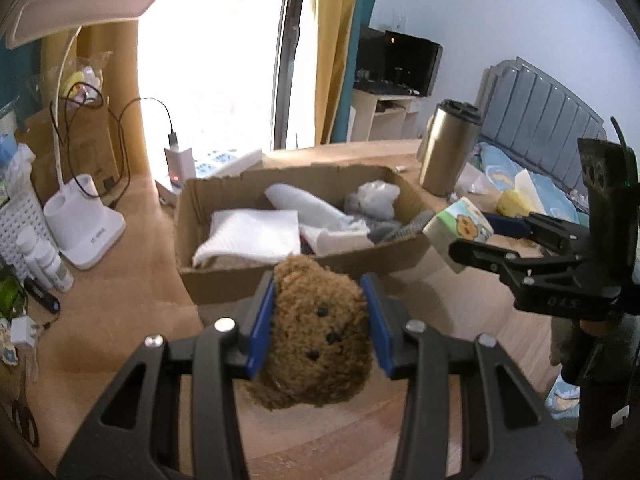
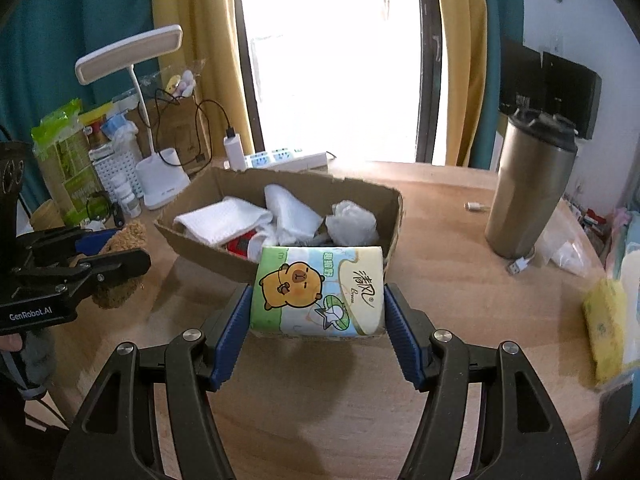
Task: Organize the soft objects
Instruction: 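Lift and carry the tissue pack and brown plush over the box with both tools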
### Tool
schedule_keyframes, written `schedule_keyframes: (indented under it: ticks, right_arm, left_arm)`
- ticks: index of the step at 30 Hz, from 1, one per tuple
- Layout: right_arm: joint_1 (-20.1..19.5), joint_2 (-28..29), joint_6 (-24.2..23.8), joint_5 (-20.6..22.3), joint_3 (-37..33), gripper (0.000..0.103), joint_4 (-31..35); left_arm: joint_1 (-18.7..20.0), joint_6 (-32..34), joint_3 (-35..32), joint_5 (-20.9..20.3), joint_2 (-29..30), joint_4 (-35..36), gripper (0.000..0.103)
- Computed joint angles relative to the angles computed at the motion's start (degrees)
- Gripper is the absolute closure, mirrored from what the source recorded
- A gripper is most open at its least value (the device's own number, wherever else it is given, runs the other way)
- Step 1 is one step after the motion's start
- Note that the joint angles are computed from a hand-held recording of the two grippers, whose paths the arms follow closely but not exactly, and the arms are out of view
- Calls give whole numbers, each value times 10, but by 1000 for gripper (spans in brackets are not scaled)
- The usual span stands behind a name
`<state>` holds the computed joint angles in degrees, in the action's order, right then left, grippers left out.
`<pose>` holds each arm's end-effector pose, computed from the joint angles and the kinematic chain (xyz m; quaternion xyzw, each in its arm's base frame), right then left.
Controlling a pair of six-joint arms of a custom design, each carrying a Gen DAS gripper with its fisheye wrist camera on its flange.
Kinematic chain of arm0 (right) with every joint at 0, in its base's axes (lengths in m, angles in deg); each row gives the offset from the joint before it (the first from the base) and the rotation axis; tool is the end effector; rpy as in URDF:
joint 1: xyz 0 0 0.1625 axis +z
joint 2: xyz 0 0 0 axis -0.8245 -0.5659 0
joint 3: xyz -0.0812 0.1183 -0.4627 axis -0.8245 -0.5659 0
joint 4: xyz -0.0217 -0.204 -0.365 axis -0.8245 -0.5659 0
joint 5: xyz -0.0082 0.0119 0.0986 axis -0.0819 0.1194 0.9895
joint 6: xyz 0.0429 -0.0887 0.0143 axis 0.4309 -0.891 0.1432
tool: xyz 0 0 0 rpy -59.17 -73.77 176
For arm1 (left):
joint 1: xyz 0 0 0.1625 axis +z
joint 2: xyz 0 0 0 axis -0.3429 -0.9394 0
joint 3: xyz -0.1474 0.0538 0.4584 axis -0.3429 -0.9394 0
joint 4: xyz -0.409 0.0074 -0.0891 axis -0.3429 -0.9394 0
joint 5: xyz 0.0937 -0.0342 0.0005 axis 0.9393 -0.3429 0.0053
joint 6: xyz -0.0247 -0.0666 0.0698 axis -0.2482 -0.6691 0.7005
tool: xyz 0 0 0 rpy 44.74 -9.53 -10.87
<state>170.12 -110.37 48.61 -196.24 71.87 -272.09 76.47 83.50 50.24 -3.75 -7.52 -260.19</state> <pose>0.3419 -0.5271 0.0521 0.3666 -0.8657 0.2640 0.2157 -0.0791 -0.4800 0.3107 0.1966 0.8709 -0.3686 0.2589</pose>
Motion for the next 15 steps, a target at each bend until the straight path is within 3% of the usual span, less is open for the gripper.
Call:
schedule_keyframes:
  ticks: [15]
  right_arm:
    - [6, 3, -13, 18, -30, 35, 15]
  left_arm:
    - [10, 31, -30, -4, 11, -23, 59]
